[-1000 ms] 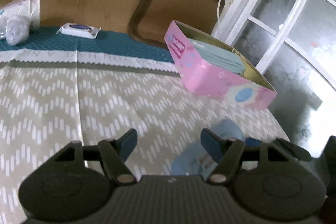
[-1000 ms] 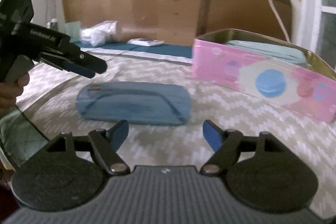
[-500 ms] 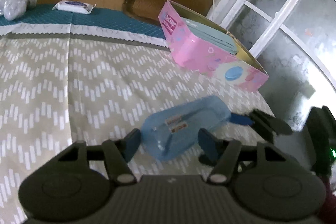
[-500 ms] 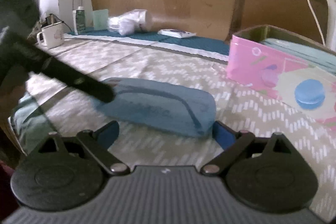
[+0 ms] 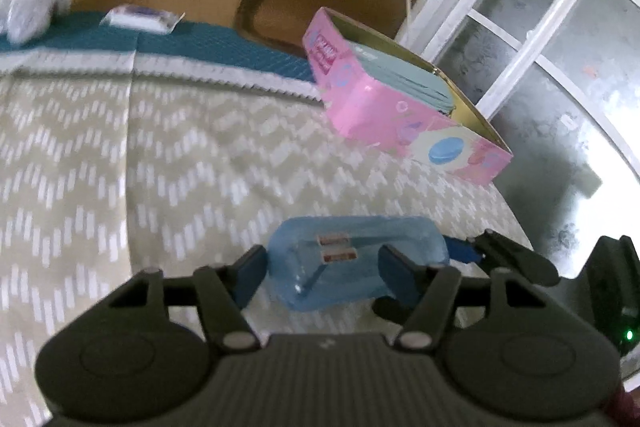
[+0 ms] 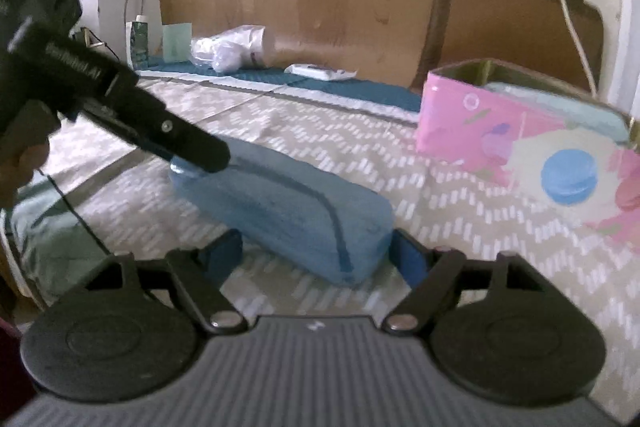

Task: Organize soft objects
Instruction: 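Carry the blue case with both grippers into the tin and release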

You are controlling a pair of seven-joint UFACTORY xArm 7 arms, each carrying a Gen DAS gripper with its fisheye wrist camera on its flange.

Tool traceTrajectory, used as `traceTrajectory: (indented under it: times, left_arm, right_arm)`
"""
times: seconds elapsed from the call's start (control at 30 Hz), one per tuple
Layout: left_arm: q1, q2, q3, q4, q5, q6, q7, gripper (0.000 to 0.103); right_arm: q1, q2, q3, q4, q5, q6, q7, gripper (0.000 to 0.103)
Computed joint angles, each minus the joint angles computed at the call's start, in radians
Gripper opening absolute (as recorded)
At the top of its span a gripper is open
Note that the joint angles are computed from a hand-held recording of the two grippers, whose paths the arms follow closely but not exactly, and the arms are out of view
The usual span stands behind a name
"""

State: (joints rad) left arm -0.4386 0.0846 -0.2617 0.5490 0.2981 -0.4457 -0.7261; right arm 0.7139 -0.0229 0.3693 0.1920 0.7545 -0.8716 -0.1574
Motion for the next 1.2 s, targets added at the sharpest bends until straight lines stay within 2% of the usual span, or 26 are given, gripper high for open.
traceTrajectory:
  times: [0.07,0.13,0.3,0.43,0.6,0.63,0.67,0.73,0.77,0.87,1.0,1.1,1.2]
  left_arm:
    - [0.000,-0.001,-0.006,0.050,0.031,0.039,0.009,0.059]
    - [-0.021,0.010,-0.009,0.114,0.016,0.070,0.065,0.059]
    - [-0.196,0.136,0.059,0.375,-0.194,0.149,0.373,0.060]
    - [-0.319,0.285,0.131,0.627,-0.281,0.214,0.488,0.060]
    - [-0.423,0.506,0.216,0.965,-0.321,0.313,0.505,0.061]
    - [-0.440,0.544,0.237,1.021,-0.326,0.351,0.488,0.060]
    - [-0.482,0.585,0.288,1.083,-0.330,0.400,0.453,0.061]
    - [-0.549,0.636,0.383,1.146,-0.317,0.463,0.379,0.061]
    - [-0.572,0.643,0.414,1.141,-0.308,0.462,0.345,0.061]
    - [-0.572,0.605,0.412,1.044,-0.276,0.397,0.309,0.061]
    - [-0.623,0.524,0.476,0.889,-0.252,0.310,0.277,0.061]
    - [-0.719,0.432,0.579,0.715,-0.293,0.215,0.305,0.065]
    - [-0.832,0.344,0.694,0.541,-0.379,0.153,0.364,0.066]
  right_arm:
    - [0.001,-0.014,0.001,-0.015,0.027,-0.026,0.006,0.082]
    - [-0.010,-0.053,-0.004,-0.041,0.041,-0.053,0.020,0.083]
    - [-0.099,-0.160,-0.036,-0.080,0.078,-0.068,-0.040,0.083]
    - [-0.219,-0.197,-0.087,-0.081,0.030,-0.058,-0.085,0.083]
    - [-0.385,-0.162,-0.184,-0.040,-0.146,-0.028,-0.065,0.083]
    - [-0.392,-0.121,-0.194,-0.008,-0.121,-0.033,-0.089,0.083]
    - [-0.418,-0.082,-0.162,0.025,-0.055,-0.044,-0.128,0.084]
    - [-0.403,-0.005,-0.146,0.073,0.084,-0.104,-0.192,0.085]
    - [-0.393,0.014,-0.153,0.073,0.092,-0.130,-0.174,0.084]
    - [-0.356,0.036,-0.156,0.022,0.067,-0.229,-0.057,0.085]
    - [-0.253,0.110,-0.113,0.015,0.182,-0.387,-0.002,0.084]
    - [-0.193,0.100,-0.090,0.001,0.191,-0.414,0.061,0.084]
    - [-0.156,0.104,-0.082,0.018,0.151,-0.392,0.067,0.071]
